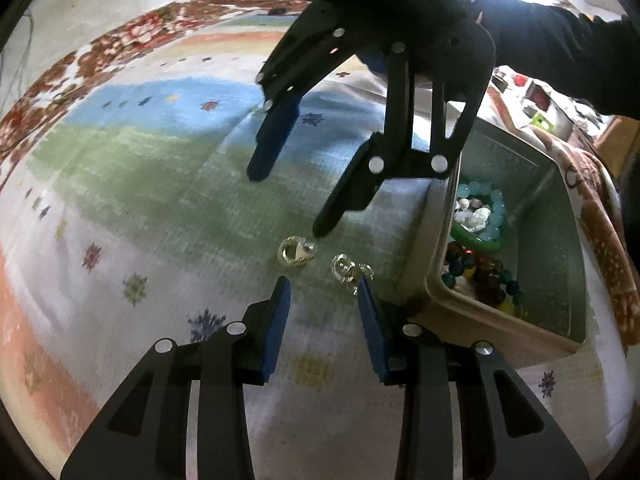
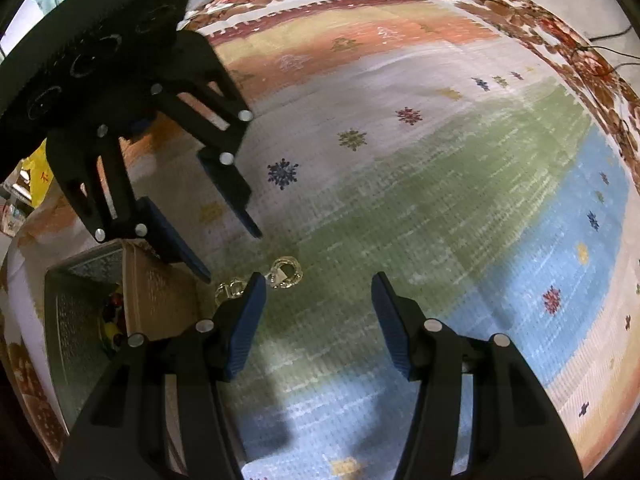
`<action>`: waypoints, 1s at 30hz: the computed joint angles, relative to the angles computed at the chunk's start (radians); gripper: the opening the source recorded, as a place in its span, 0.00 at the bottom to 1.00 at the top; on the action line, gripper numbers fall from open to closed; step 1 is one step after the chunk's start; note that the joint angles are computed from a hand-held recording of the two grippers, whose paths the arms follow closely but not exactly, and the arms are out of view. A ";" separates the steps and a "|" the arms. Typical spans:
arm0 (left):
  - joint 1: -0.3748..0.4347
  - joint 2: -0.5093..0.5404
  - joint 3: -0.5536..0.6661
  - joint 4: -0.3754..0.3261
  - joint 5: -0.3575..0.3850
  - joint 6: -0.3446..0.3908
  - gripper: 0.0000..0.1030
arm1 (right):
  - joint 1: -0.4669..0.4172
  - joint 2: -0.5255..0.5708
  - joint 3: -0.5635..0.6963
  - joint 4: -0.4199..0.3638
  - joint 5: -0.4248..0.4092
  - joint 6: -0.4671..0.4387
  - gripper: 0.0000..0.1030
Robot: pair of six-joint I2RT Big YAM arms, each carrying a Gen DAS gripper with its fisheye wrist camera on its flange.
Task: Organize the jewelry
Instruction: 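Move both tools toward the two gold earrings on the cloth, then grasp one gold earring with the left tool while the right tool approaches the other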
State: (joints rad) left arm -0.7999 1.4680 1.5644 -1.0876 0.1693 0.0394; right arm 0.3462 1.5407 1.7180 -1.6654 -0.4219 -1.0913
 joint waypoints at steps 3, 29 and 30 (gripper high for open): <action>0.013 0.020 0.011 -0.008 0.058 0.022 0.27 | 0.006 0.001 -0.001 0.003 0.005 -0.012 0.54; -0.002 0.017 -0.007 0.025 0.019 0.067 0.15 | 0.028 -0.001 -0.035 0.054 0.028 -0.022 0.11; -0.002 0.013 -0.009 0.024 0.013 0.062 0.15 | 0.029 -0.004 -0.036 0.056 0.027 -0.023 0.11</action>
